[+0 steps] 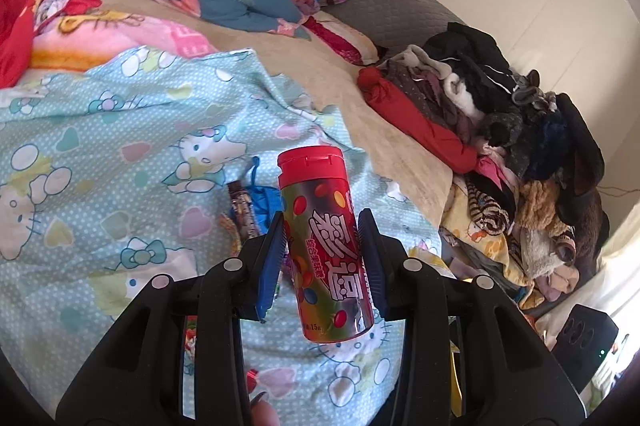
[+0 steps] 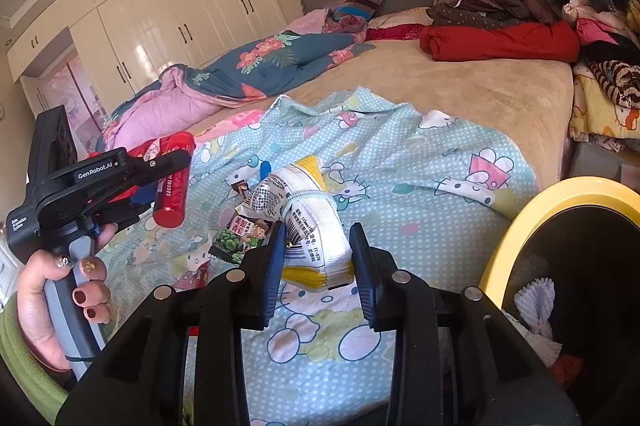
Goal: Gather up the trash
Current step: 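Carry the red tube and white-yellow bag over the yellow-rimmed bin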
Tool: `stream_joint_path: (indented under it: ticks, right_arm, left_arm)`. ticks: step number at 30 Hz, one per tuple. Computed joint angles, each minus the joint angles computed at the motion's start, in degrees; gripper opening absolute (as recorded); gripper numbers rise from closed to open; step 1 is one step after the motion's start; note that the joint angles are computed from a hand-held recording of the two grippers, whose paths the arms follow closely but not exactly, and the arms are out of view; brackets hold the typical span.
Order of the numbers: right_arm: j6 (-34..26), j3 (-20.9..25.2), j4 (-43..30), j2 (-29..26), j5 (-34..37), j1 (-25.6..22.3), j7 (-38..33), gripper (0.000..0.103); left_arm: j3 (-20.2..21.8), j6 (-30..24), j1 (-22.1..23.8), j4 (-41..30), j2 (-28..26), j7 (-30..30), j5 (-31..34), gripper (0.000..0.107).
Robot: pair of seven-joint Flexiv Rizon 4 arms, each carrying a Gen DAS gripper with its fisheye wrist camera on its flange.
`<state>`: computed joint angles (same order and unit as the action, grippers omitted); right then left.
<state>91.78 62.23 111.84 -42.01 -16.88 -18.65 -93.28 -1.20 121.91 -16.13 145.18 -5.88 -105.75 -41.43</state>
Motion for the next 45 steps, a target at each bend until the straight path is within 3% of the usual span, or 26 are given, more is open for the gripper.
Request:
stream_joint_path:
  ticks: [27,45]
  right_arm:
    - [2.2,4.3,2.1,-1.1,-4.7,-8.1,2.9,0.031]
    - [4.4,4.0,4.5,-0.8,-11.2,-12.5,8.9,0.031]
  left_arm:
    - [-2.7,1.3,-7.0,-5.6,-1.8,12.3,-10.5,0.029]
    - [-3.4,0.7,-9.2,-8.2,-2.8,16.2,-12.0,0.029]
